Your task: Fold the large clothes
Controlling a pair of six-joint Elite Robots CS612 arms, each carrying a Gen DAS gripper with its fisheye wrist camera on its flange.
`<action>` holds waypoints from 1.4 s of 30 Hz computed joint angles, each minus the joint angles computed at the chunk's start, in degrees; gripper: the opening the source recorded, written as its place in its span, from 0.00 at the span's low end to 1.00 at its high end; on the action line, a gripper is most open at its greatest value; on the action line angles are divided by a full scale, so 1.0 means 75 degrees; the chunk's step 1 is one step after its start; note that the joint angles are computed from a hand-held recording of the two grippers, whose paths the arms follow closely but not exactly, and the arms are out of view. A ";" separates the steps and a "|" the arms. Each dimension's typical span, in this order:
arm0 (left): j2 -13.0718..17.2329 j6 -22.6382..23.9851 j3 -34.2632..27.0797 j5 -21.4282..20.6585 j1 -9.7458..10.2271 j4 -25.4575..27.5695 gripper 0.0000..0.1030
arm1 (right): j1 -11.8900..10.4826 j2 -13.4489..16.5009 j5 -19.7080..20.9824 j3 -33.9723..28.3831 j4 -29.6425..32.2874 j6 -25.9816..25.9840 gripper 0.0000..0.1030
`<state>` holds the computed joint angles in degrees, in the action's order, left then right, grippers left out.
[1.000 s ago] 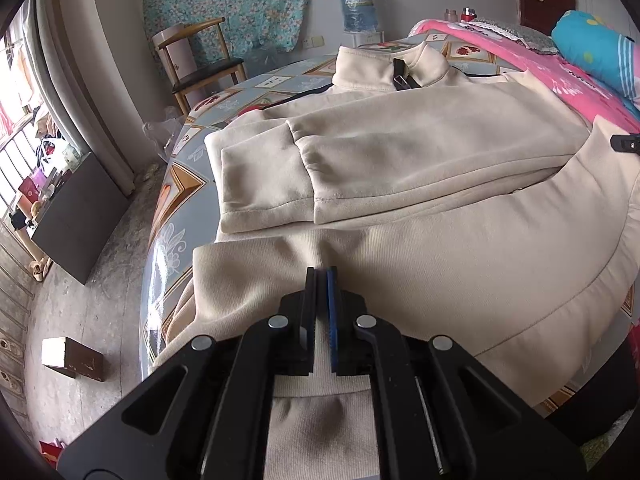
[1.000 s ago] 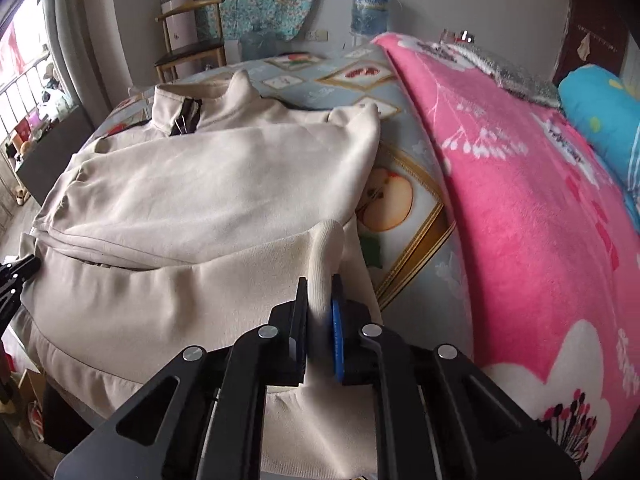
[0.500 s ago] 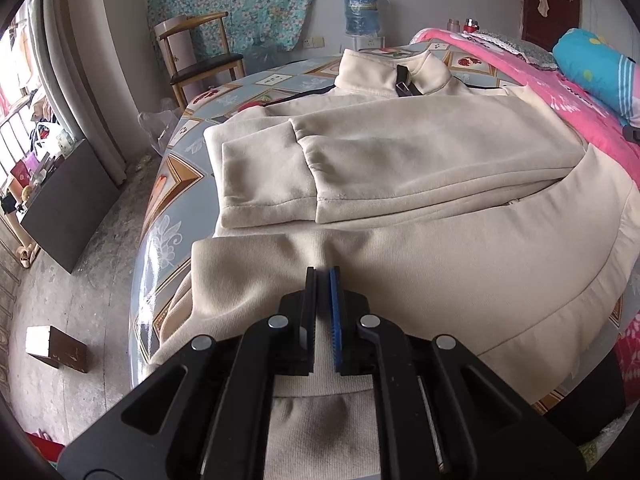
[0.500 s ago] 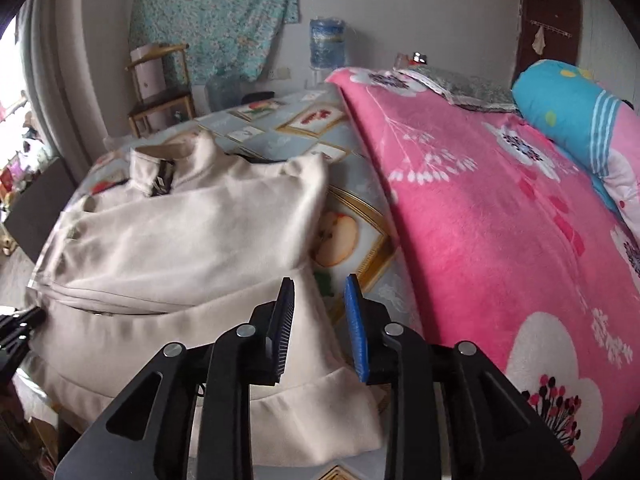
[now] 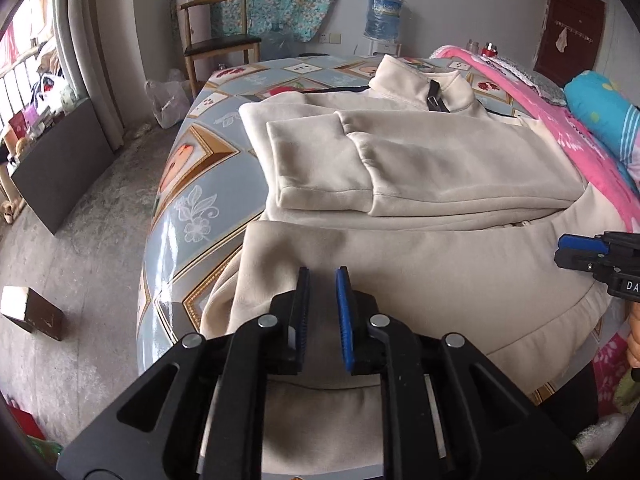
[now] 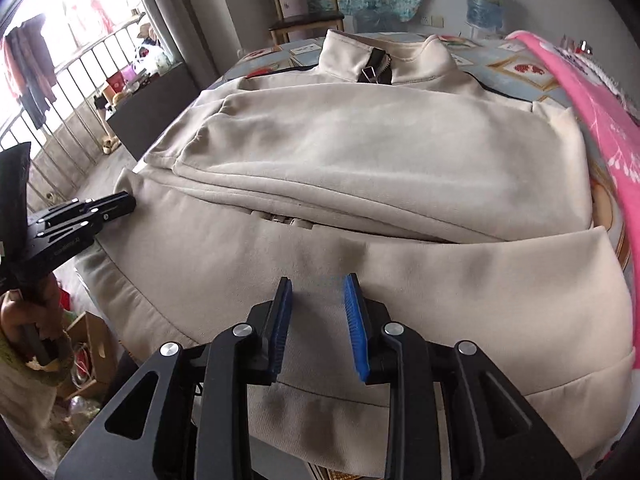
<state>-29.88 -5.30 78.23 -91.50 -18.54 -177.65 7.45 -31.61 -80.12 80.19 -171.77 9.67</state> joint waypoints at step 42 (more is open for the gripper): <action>-0.1004 -0.0250 0.1521 -0.0303 0.0363 -0.0683 0.13 | 0.0075 0.0025 -0.0259 0.0075 -0.0358 -0.0128 0.25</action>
